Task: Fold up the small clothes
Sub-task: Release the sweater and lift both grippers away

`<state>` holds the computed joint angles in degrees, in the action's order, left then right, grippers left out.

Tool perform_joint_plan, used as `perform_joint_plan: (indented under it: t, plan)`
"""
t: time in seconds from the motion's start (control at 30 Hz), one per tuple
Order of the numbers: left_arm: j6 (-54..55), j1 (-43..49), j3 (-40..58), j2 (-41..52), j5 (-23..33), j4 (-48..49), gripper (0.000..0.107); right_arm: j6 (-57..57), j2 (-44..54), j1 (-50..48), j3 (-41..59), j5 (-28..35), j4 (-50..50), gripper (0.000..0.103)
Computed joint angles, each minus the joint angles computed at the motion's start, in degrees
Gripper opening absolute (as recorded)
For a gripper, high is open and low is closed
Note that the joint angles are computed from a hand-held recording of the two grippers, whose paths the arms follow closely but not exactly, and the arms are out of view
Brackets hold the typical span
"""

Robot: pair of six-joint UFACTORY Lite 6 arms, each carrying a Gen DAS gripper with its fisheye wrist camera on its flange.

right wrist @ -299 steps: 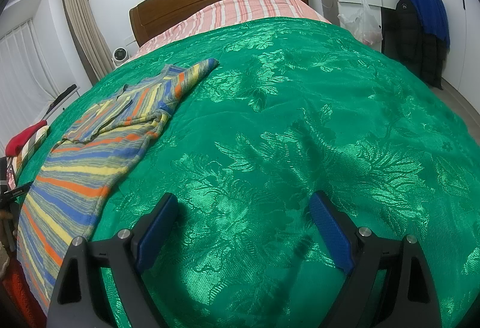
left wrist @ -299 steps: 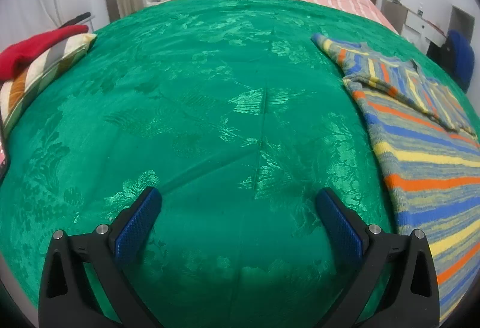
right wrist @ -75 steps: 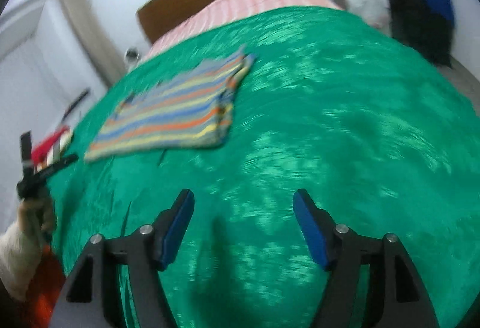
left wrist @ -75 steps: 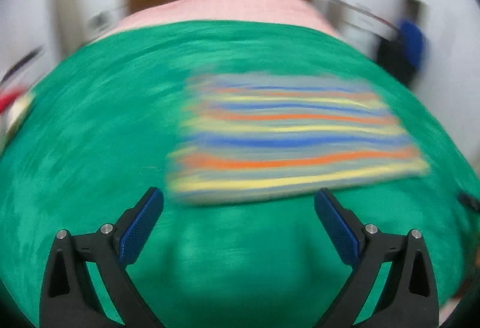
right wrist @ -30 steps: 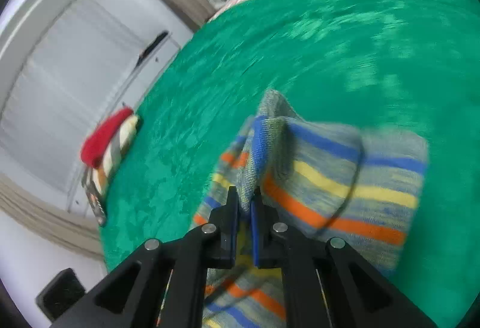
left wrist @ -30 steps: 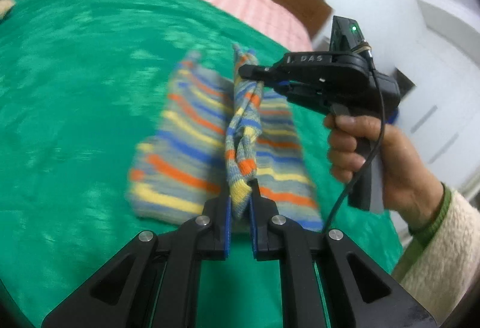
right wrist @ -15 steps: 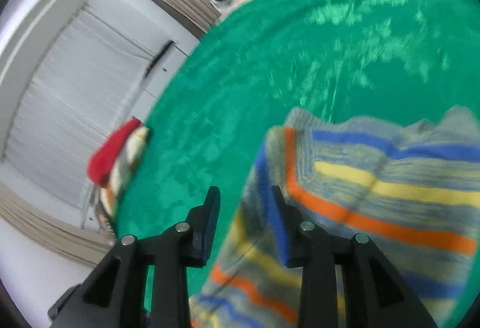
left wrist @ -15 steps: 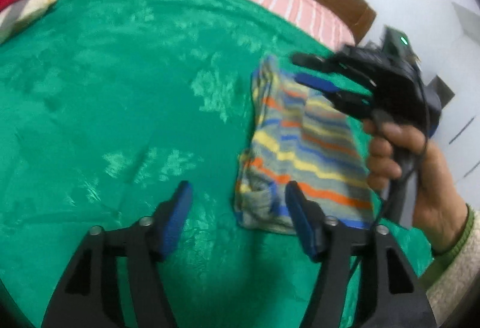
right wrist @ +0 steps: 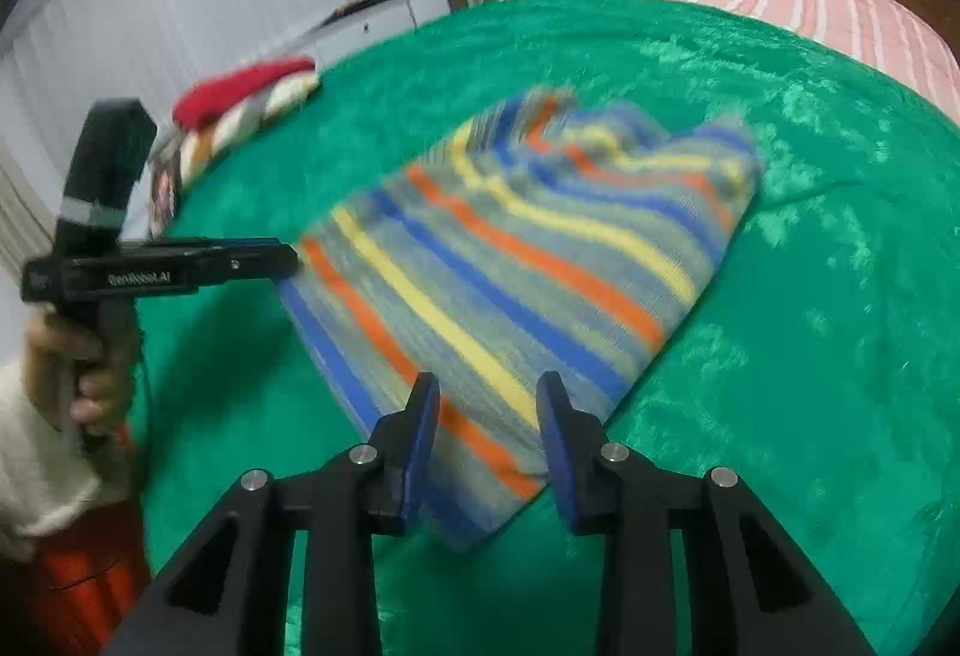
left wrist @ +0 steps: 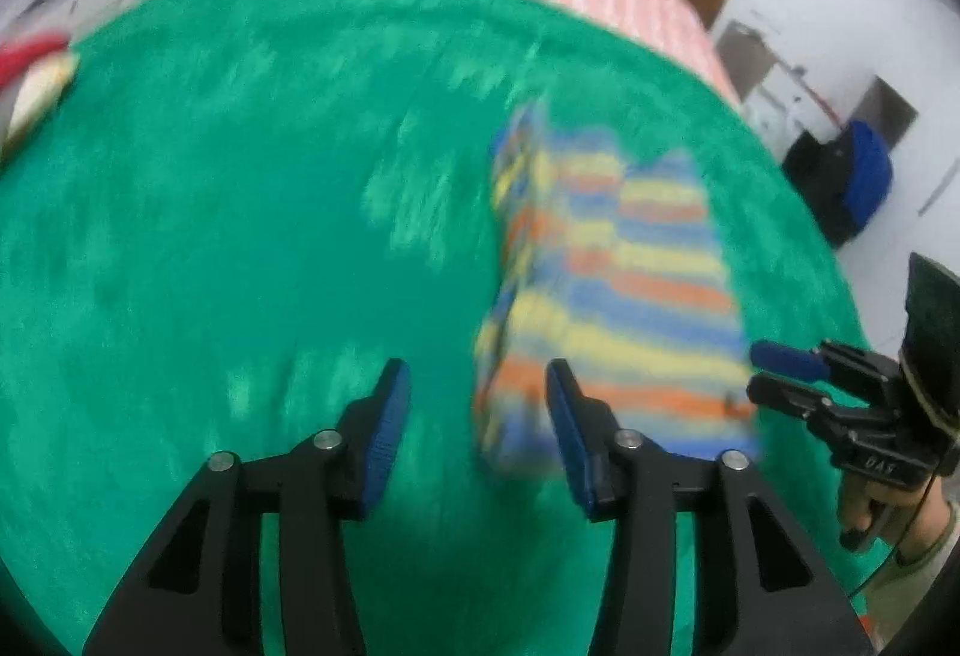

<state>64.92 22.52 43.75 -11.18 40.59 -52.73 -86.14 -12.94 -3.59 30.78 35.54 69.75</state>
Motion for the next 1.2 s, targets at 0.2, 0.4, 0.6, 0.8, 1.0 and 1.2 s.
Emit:
perform_joint_plan:
  t: [0.2, 0.4, 0.6, 0.8, 1.0, 1.2]
  plan:
    - [-15.19, -17.75, 24.16, 22.33, -6.75, 11.31, 0.068, 1.47, 15.31, 1.08, 18.04, -3.03, 5.1, 0.035]
    - [-25.68, -14.38, 39.11, 41.58, -4.02, 14.98, 0.04, 6.53, 36.21, 2.26, 29.82, -7.89, 9.46, 0.035]
    - [-12.37, -5.62, 25.47, 26.07, -0.86, 6.84, 0.054, 4.61, 22.16, 1.75, 19.2, -7.96, 12.12, 0.035]
    - [-5.1, -3.25, 11.19, 16.56, -0.05, 9.4, 0.045, 11.09, -2.43, 3.04, 0.06, -1.6, 3.46, 0.036]
    - [-3.76, -0.11, 0.82, 6.19, -3.55, 16.13, 0.034, 20.84, -14.6, 6.88, -15.43, -7.45, -4.27, 0.037]
    - [0.45, 6.97, -6.2, -7.82, -0.94, 15.44, 0.095, 43.62, -38.92, -0.62, -21.41, 3.36, -22.99, 0.078]
